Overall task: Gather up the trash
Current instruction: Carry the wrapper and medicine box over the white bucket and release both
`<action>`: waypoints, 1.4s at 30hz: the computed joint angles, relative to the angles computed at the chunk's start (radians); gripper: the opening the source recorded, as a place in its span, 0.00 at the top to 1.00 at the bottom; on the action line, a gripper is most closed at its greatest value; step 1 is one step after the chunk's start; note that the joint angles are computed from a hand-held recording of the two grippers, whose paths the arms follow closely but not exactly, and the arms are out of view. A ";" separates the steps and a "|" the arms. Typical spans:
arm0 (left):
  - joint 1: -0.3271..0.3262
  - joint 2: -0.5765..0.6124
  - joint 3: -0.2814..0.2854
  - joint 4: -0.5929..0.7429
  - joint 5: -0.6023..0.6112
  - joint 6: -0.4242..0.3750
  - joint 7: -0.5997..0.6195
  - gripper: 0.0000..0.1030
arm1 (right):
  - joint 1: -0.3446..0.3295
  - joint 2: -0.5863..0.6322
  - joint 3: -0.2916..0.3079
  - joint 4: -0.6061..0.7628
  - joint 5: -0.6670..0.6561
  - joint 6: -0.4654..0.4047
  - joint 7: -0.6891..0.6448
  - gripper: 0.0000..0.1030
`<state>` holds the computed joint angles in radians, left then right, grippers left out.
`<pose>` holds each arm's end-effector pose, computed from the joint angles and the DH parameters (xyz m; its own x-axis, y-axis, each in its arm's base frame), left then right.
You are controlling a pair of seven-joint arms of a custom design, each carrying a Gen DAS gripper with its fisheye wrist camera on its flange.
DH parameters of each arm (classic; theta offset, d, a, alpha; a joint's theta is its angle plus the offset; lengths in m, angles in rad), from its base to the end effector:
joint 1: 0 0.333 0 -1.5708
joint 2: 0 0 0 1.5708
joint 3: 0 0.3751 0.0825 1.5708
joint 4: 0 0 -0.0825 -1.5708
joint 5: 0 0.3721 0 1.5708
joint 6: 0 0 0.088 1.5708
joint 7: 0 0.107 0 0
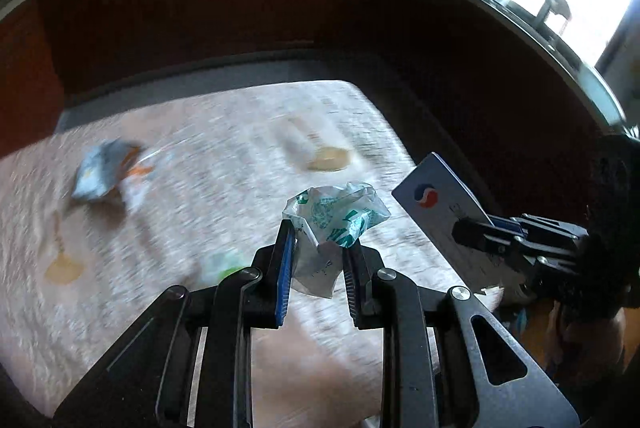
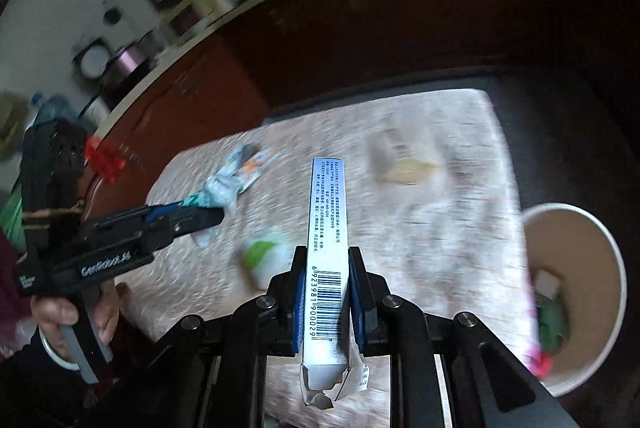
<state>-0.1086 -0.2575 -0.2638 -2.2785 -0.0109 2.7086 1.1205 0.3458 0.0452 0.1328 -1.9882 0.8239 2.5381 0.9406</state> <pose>0.4549 -0.1918 0.5975 -0.0045 -0.9750 0.2220 -0.7972 -0.1305 -0.5894 0.5338 0.2657 0.5575 0.5771 -0.7174 -0.3901 -0.7564 -0.2895 -0.5866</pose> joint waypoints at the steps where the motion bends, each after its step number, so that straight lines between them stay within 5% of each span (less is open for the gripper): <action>1: -0.004 0.020 -0.009 0.023 0.007 -0.001 0.003 0.80 | -0.007 -0.011 -0.007 -0.011 0.003 0.006 0.004 0.83; 13: -0.140 0.270 -0.015 0.288 0.054 -0.022 0.029 0.80 | -0.070 -0.106 -0.101 -0.126 -0.092 0.095 0.143 0.83; 29: -0.228 0.507 0.003 0.483 -0.204 -0.069 0.168 0.79 | -0.171 0.007 -0.108 -0.113 -0.242 0.089 0.361 0.83; 31: -0.235 0.519 0.009 0.492 -0.209 -0.072 0.164 0.74 | -0.179 0.012 -0.103 -0.116 -0.259 0.088 0.388 0.83; 33: -0.244 0.525 0.016 0.496 -0.204 -0.076 0.148 0.54 | -0.184 0.019 -0.103 -0.121 -0.299 0.096 0.435 0.83; 35: -0.243 0.527 0.011 0.493 -0.220 -0.071 0.155 0.45 | -0.189 0.025 -0.103 -0.120 -0.344 0.091 0.489 0.82; 42: -0.265 0.507 0.033 0.475 -0.160 -0.070 0.111 0.45 | -0.204 0.028 -0.094 -0.124 -0.371 0.091 0.529 0.71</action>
<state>-0.3734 0.2494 -0.2310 -1.8030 -0.1708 2.6384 1.2317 0.1415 0.0730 0.0391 -2.1119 0.4534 2.6291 1.4697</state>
